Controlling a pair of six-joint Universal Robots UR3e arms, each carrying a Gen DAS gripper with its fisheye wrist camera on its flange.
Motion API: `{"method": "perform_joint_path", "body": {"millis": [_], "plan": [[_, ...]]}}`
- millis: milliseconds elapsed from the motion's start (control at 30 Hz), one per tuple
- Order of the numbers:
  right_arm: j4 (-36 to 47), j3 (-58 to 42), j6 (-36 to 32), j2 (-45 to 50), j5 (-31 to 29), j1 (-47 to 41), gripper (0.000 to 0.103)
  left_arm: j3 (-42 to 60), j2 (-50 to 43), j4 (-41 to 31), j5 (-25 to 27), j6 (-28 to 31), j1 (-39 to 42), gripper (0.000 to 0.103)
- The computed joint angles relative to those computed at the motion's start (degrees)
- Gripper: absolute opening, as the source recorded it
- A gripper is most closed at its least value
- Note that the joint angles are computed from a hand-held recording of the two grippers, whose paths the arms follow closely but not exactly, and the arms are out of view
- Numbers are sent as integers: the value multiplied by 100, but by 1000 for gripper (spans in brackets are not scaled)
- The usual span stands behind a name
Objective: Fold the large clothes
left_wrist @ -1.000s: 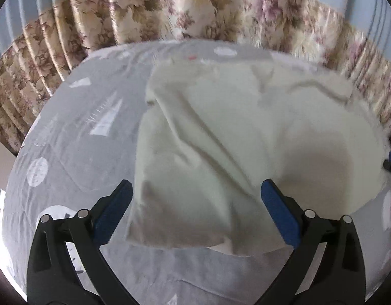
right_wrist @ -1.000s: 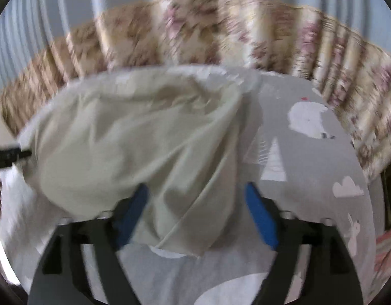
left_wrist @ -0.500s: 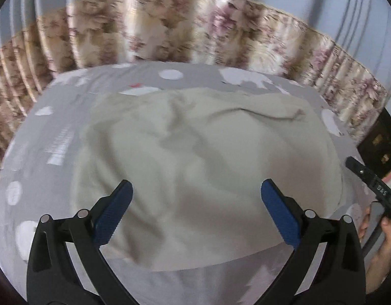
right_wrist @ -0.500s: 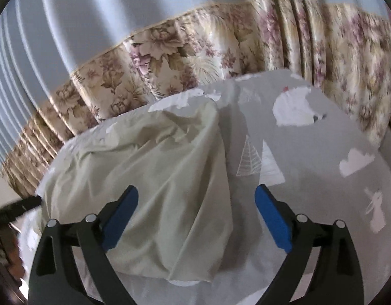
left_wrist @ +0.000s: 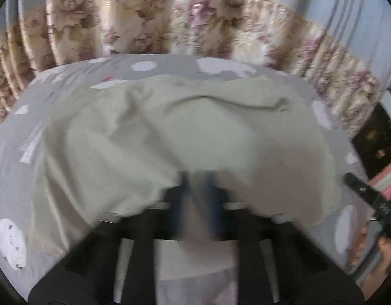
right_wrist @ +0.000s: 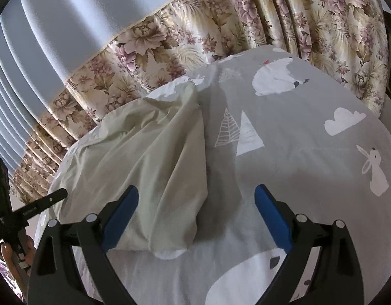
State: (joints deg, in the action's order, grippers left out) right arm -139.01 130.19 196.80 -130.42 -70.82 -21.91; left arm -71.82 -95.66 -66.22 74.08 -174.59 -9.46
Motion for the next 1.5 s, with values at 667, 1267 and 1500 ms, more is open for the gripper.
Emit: {"method": "perform_joint_path", "body": {"millis": [667, 1267, 1500], "plan": [[-576, -268, -396, 1701, 1271, 128, 55, 68, -755, 296, 525, 159, -444, 2], [-1385, -2278, 57, 3143, -251, 1883, 19, 98, -789, 285, 614, 36, -518, 1], [-436, -3812, -388, 3787, -1176, 2633, 18, 328, -850, -45, 349, 148, -384, 2]]}}
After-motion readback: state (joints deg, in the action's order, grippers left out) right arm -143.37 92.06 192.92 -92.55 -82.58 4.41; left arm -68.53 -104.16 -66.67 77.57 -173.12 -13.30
